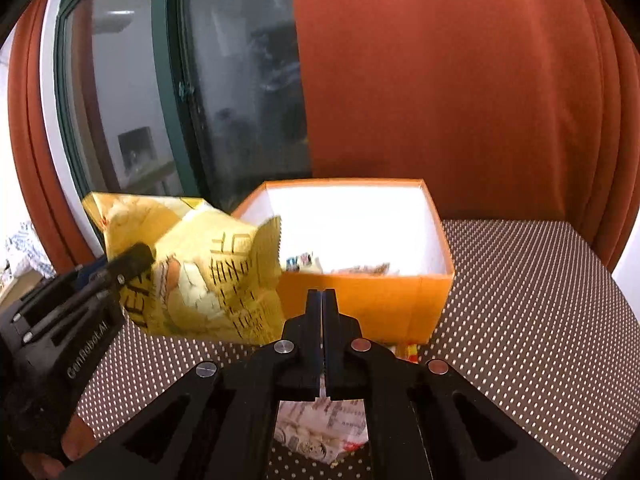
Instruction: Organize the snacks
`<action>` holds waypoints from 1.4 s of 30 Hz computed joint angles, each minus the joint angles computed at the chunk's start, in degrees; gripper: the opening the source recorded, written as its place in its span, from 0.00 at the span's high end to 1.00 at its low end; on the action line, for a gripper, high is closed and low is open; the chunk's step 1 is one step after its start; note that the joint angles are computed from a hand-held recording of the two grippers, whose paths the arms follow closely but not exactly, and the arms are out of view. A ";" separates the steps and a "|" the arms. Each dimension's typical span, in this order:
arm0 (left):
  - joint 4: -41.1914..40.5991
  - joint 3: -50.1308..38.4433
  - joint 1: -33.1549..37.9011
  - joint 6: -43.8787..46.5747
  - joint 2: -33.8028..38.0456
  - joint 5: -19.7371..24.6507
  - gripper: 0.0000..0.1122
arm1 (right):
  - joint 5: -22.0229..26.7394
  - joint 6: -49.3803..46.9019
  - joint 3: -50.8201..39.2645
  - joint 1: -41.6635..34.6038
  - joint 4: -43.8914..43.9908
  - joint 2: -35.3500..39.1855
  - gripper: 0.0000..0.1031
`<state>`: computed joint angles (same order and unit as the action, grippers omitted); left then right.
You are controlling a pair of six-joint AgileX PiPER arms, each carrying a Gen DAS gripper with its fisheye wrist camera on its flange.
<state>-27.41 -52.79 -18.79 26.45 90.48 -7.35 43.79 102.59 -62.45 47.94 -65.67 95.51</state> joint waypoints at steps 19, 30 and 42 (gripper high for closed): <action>-1.67 6.38 -0.24 0.19 6.25 -9.90 0.93 | -4.23 13.10 5.77 2.67 -2.97 4.08 0.15; -5.67 4.82 -2.20 4.04 11.83 -13.75 0.92 | -6.66 6.49 3.17 0.08 3.67 9.58 0.05; -11.12 4.72 -4.20 10.10 14.95 -16.48 0.92 | -4.47 4.83 0.58 -0.32 4.09 13.70 0.10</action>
